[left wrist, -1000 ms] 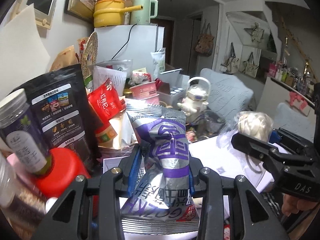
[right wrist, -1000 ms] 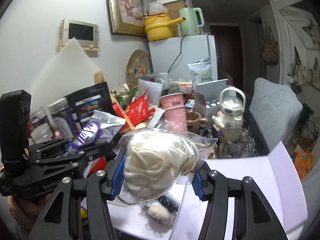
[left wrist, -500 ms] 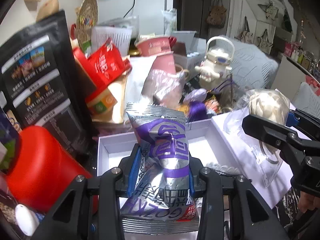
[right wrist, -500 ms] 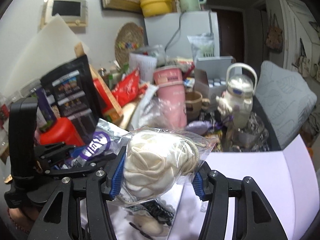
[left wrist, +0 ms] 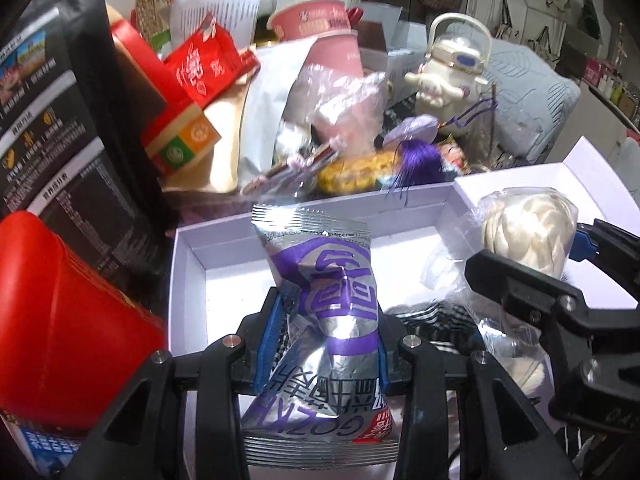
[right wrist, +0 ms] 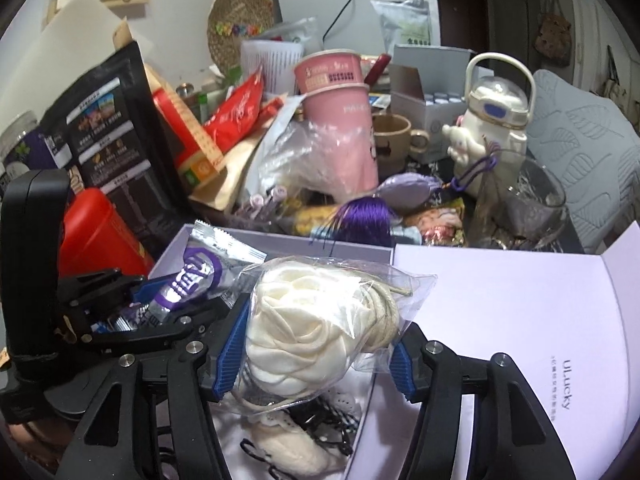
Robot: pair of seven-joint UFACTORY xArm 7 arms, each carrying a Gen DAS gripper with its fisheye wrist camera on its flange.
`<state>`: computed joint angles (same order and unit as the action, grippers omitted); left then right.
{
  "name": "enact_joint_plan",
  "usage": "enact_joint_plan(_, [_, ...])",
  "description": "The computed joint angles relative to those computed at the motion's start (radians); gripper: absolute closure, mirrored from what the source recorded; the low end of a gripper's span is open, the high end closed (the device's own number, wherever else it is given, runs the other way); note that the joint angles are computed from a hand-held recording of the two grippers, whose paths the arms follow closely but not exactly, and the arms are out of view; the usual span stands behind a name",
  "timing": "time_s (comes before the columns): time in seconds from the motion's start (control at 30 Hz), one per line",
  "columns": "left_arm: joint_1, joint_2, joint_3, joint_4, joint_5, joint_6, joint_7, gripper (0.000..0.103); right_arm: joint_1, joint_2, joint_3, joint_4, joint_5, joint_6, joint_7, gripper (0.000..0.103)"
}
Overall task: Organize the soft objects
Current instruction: 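Carry the snack bag and bagged flower over the white box with both grippers, then open the left gripper to drop the snack bag while the right releases the flower, then withdraw both open grippers up and away from the white box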
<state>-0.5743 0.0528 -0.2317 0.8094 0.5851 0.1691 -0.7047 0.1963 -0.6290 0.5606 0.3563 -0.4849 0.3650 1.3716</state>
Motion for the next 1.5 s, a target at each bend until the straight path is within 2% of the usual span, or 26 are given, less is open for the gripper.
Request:
enact_joint_plan(0.1, [-0.003,0.035,-0.013,0.033,-0.075,0.083,0.058,0.065,0.0,0.035,-0.006,0.005,0.001,-0.018,-0.007,0.038])
enact_joint_plan(0.33, [-0.003,0.037,-0.015,0.03,-0.207,0.082,0.16,0.063,0.023,0.035,-0.035,-0.006,0.013,-0.017,-0.025,0.029])
enact_joint_plan(0.47, [-0.031,0.012,0.015,0.024,-0.042,0.089,0.014,0.054,0.041,-0.009,-0.034,-0.006,0.026,0.03,-0.031,0.022])
enact_joint_plan(0.53, [-0.025,-0.007,0.011,0.013,0.001,0.079,-0.024,0.048,0.053,-0.032,-0.037,-0.007,0.034,0.05,-0.036,0.022])
enact_joint_plan(0.6, [-0.017,-0.028,0.005,0.006,0.063,0.077,-0.082,0.037,0.057,-0.052,-0.037,-0.009,0.037,0.056,-0.04,0.022])
enact_joint_plan(0.7, [0.002,-0.057,-0.011,0.002,0.161,0.083,-0.178,0.03,0.063,-0.084,-0.033,-0.011,0.046,0.081,-0.04,0.021])
enact_joint_plan(0.83, [0.031,-0.084,-0.039,-0.004,0.171,0.084,-0.191,0.03,0.073,-0.114,-0.035,-0.016,0.055,0.094,-0.047,0.021])
enact_joint_plan(0.93, [0.045,-0.109,-0.051,-0.019,0.138,0.063,-0.167,0.03,0.083,-0.143,-0.034,-0.02,0.065,0.101,-0.051,0.021])
enact_joint_plan(1.03, [0.065,-0.125,-0.076,-0.02,0.147,0.063,-0.182,0.03,0.092,-0.165,-0.037,-0.028,0.069,0.076,-0.068,0.021])
enact_joint_plan(1.2, [0.088,-0.183,-0.099,-0.052,0.125,0.041,-0.165,0.03,0.092,-0.194,0.0,0.001,0.076,0.139,-0.075,0.021])
enact_joint_plan(1.27, [0.092,-0.215,-0.105,-0.075,0.084,0.015,-0.134,0.03,0.1,-0.214,0.007,0.006,0.077,0.155,-0.075,0.021])
enact_joint_plan(1.43, [0.141,-0.291,-0.169,-0.111,0.05,-0.006,-0.116,0.03,0.121,-0.259,0.029,0.027,0.079,0.211,-0.079,0.021])
enact_joint_plan(1.5, [0.132,-0.323,-0.166,-0.134,-0.005,-0.014,-0.081,0.03,0.132,-0.281,0.037,0.031,0.084,0.231,-0.073,0.021])
